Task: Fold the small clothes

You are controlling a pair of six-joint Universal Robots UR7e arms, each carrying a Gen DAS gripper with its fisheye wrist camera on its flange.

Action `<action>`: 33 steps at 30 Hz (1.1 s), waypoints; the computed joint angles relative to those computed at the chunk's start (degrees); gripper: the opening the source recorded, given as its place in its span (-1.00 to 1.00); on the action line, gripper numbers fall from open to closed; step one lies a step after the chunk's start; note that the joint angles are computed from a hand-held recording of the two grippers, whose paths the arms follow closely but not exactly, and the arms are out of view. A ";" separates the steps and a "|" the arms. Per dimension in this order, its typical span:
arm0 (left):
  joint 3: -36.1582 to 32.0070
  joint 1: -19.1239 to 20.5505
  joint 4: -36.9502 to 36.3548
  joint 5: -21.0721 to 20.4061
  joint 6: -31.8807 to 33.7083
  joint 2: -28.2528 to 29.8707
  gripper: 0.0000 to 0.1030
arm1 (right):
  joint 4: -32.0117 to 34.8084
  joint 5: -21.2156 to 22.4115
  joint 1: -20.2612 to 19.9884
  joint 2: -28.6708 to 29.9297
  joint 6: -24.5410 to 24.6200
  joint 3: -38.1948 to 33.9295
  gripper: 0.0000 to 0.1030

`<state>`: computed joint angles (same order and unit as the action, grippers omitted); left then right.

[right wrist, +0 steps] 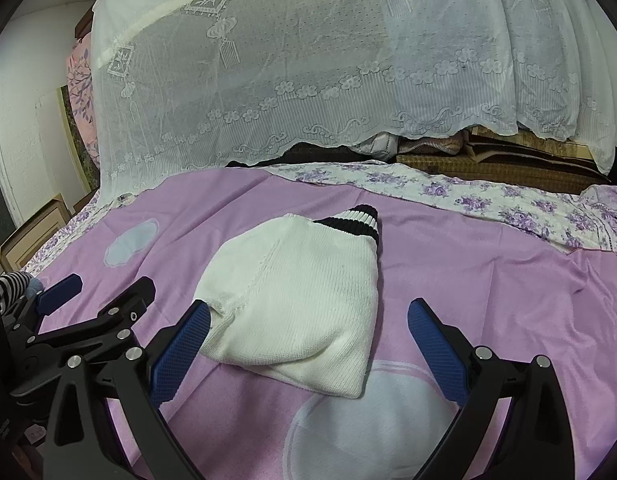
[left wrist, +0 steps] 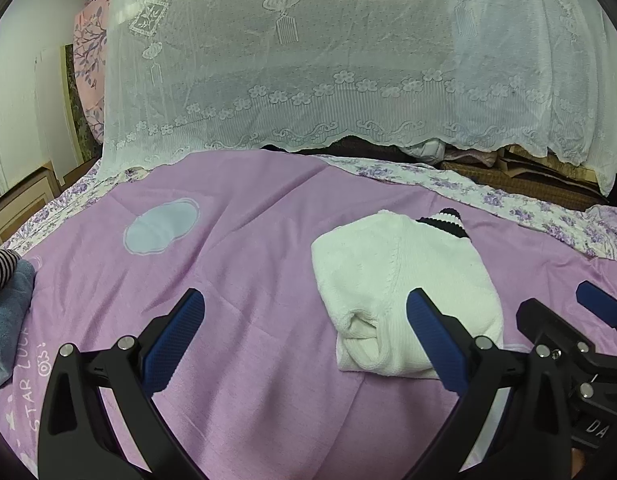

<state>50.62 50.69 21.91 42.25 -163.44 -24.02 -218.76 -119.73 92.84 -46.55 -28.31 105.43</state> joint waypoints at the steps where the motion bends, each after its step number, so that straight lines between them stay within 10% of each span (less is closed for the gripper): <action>1: -0.30 -0.01 0.35 0.02 -0.20 0.14 0.92 | 0.23 0.04 0.01 -0.04 0.09 -0.07 0.93; 33: -0.77 -0.19 1.47 -0.26 -1.20 0.50 0.92 | 1.23 0.16 -0.03 -0.52 0.52 0.05 0.93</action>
<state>49.85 50.50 23.38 42.00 -164.65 -23.52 -217.53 -119.57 92.81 -47.07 -27.79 105.48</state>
